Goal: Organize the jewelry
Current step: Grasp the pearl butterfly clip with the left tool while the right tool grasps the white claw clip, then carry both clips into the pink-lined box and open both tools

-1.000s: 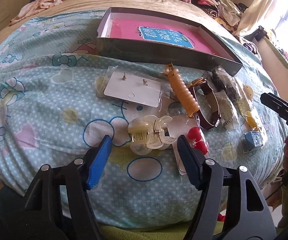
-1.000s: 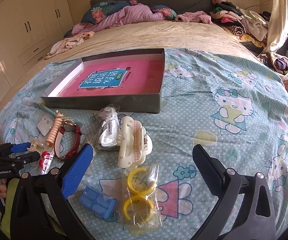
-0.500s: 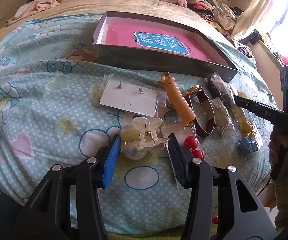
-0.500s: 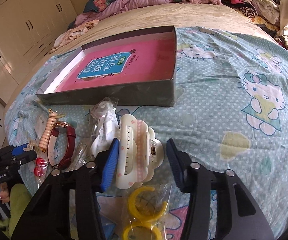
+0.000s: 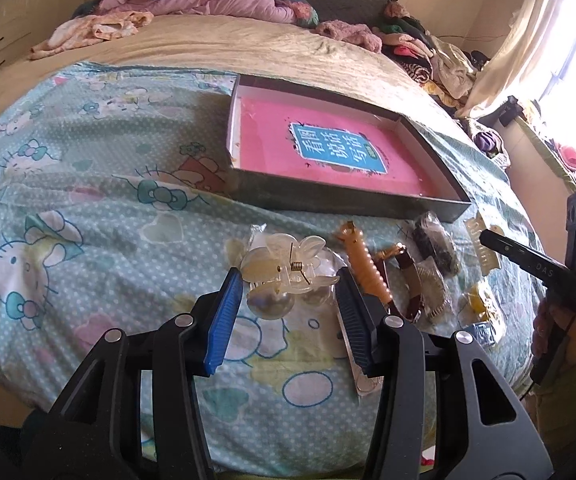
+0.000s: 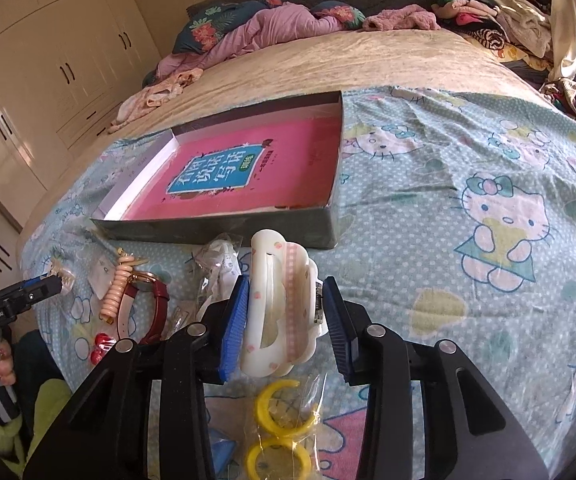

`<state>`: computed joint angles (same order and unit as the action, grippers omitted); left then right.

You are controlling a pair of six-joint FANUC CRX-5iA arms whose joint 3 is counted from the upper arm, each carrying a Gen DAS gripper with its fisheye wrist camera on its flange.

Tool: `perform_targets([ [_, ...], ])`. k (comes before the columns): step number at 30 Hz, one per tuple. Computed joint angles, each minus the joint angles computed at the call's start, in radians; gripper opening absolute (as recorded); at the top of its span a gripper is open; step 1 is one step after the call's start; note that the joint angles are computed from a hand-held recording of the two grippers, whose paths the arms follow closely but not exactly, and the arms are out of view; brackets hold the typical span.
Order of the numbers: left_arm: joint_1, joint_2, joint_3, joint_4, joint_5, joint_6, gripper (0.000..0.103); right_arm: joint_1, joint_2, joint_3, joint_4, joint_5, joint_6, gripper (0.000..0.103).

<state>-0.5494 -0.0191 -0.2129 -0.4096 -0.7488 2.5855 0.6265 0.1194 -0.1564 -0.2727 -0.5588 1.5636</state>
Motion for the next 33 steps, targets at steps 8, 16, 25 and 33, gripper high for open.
perform_targets([
  [8,0.050,-0.002,0.029,-0.020,0.009,0.009,0.040,-0.008,-0.001,0.042,-0.018,0.029,0.032,0.036],
  [16,0.082,0.055,0.104,-0.032,0.000,-0.025,0.040,-0.014,0.043,0.122,-0.058,0.039,0.071,0.036],
  [25,0.134,0.170,0.196,0.037,0.007,-0.145,0.040,-0.018,0.122,0.226,-0.078,0.011,0.077,0.036],
  [33,0.162,0.269,0.256,0.122,-0.007,-0.256,0.040,-0.010,0.201,0.299,-0.032,-0.025,0.035,0.036],
])
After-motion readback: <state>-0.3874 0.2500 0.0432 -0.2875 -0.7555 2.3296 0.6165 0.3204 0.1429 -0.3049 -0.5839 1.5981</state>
